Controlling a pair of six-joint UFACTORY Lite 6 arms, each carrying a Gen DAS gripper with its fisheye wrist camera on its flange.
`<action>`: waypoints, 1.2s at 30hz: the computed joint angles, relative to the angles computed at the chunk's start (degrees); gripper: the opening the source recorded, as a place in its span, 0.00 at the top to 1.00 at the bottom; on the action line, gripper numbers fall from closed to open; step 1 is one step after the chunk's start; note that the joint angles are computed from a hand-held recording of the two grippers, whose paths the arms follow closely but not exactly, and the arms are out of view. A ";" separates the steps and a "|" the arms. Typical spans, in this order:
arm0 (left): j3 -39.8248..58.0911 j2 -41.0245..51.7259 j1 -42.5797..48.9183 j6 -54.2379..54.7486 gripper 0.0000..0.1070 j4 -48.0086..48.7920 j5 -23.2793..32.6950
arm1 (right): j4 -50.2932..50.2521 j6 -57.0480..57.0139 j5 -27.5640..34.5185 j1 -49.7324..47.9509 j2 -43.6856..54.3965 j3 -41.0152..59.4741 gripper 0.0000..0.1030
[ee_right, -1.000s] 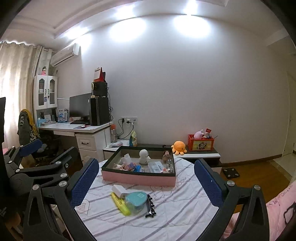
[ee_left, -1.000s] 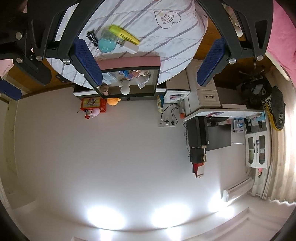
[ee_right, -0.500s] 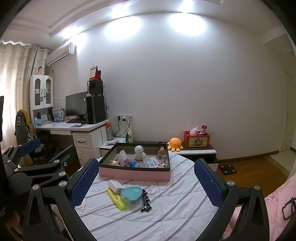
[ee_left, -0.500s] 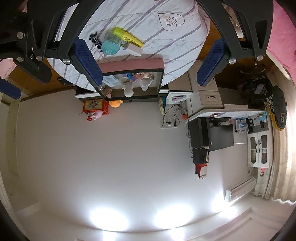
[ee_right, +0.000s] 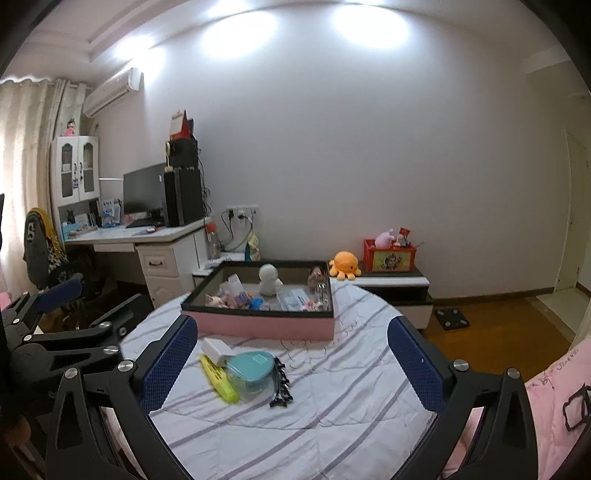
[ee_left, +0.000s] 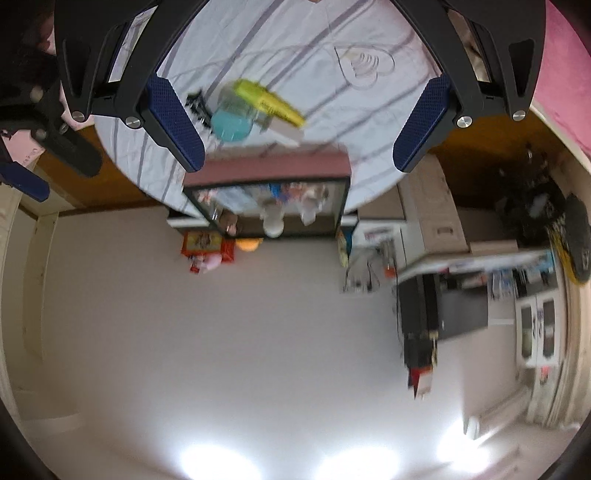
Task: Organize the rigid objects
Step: 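Lift both tools back away from the pink box toward the remaining items, then grasp the yellow highlighter with the left gripper while the right gripper grasps the black hair clip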
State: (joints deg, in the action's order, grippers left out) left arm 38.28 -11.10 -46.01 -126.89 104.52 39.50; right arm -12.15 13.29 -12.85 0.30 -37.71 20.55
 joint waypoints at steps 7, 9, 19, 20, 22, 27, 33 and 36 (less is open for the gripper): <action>3.34 12.49 8.50 -6.45 0.04 6.10 -11.92 | -12.81 11.71 -5.71 -8.40 16.77 4.01 0.00; 5.62 16.74 9.29 -6.35 0.04 6.27 -13.93 | -16.64 15.08 -6.76 -10.39 21.19 5.60 0.00; 24.44 39.48 11.11 7.25 0.04 -3.43 -23.29 | -20.33 16.79 -9.75 -14.04 36.30 11.80 0.00; 26.83 41.50 11.64 10.22 0.04 -6.65 -24.09 | -20.72 17.04 -9.88 -14.17 37.70 12.56 0.00; 30.03 43.77 12.63 14.89 0.04 -12.32 -24.52 | -21.81 17.66 -9.98 -14.51 40.01 13.90 0.00; 30.01 43.37 15.90 20.67 0.04 -17.50 -23.85 | -22.45 17.83 -9.31 -14.25 44.02 16.42 0.00; 24.04 39.95 21.81 14.10 0.04 -10.57 -23.82 | -19.52 16.11 -7.24 -9.88 48.09 20.16 0.00; 21.38 38.20 23.46 10.86 0.04 -7.13 -22.26 | -16.09 13.05 -5.87 -6.84 49.83 21.96 0.00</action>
State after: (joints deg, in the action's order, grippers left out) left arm 59.67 27.11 -22.56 -116.03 97.39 17.24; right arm -28.25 26.33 -18.72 -6.54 12.12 42.50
